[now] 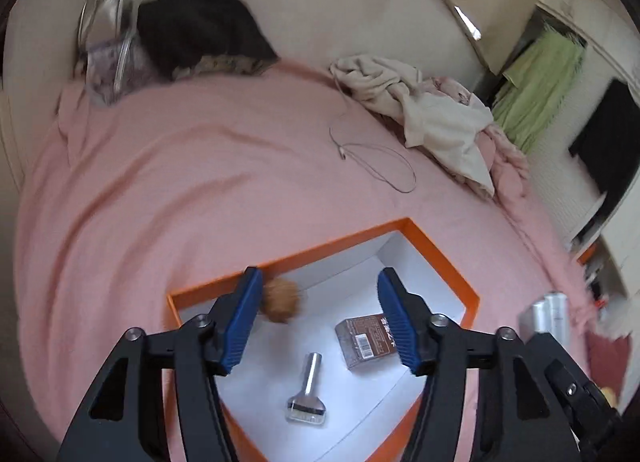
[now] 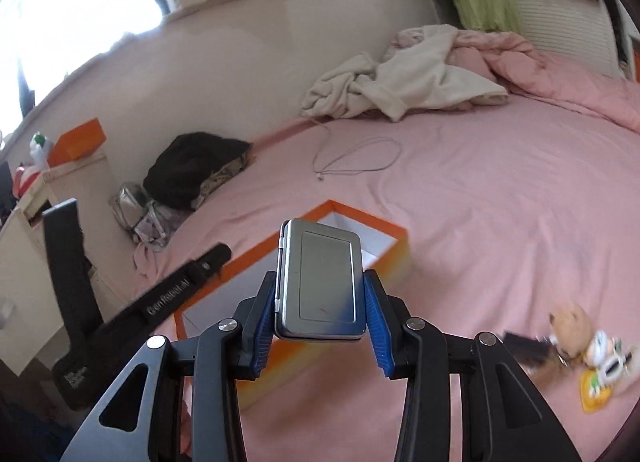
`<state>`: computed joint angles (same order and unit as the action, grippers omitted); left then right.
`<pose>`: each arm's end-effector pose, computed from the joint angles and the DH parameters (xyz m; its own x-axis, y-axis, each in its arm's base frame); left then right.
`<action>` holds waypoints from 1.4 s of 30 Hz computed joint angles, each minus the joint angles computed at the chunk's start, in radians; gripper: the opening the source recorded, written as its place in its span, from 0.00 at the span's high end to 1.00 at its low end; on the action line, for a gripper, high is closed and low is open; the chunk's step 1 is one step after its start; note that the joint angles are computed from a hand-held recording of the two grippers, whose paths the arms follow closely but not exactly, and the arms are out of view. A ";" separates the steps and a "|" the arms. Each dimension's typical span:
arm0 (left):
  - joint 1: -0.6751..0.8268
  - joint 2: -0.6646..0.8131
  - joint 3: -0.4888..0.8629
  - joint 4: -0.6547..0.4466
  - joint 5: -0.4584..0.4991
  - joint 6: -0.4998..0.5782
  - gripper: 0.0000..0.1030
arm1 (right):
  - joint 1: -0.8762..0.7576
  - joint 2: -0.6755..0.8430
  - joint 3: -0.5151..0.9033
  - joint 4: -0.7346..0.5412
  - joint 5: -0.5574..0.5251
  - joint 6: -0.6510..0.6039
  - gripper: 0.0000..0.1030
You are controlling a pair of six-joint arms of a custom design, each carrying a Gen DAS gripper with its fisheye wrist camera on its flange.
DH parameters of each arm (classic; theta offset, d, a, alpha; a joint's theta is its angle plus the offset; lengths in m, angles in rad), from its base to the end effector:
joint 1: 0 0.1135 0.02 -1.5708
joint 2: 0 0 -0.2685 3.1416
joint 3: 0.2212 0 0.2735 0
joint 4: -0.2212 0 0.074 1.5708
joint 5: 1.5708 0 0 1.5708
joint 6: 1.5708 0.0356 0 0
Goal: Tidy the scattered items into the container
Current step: 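Drop the walnut into the orange box with left while right places the silver tin, then grasp the glass perfume bottle with the left gripper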
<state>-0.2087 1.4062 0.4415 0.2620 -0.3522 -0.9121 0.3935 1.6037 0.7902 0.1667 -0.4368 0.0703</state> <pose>0.2562 -0.0417 0.1238 -0.3371 -0.6873 -0.6434 -0.5386 0.7013 -0.4670 0.3087 0.1445 0.1651 -0.6015 -0.1808 -0.7781 -0.6185 0.7219 0.3104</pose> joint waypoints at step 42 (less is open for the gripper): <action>-0.484 0.591 0.612 -0.168 0.145 0.695 0.31 | -0.722 -0.004 -0.560 0.426 0.029 0.147 0.26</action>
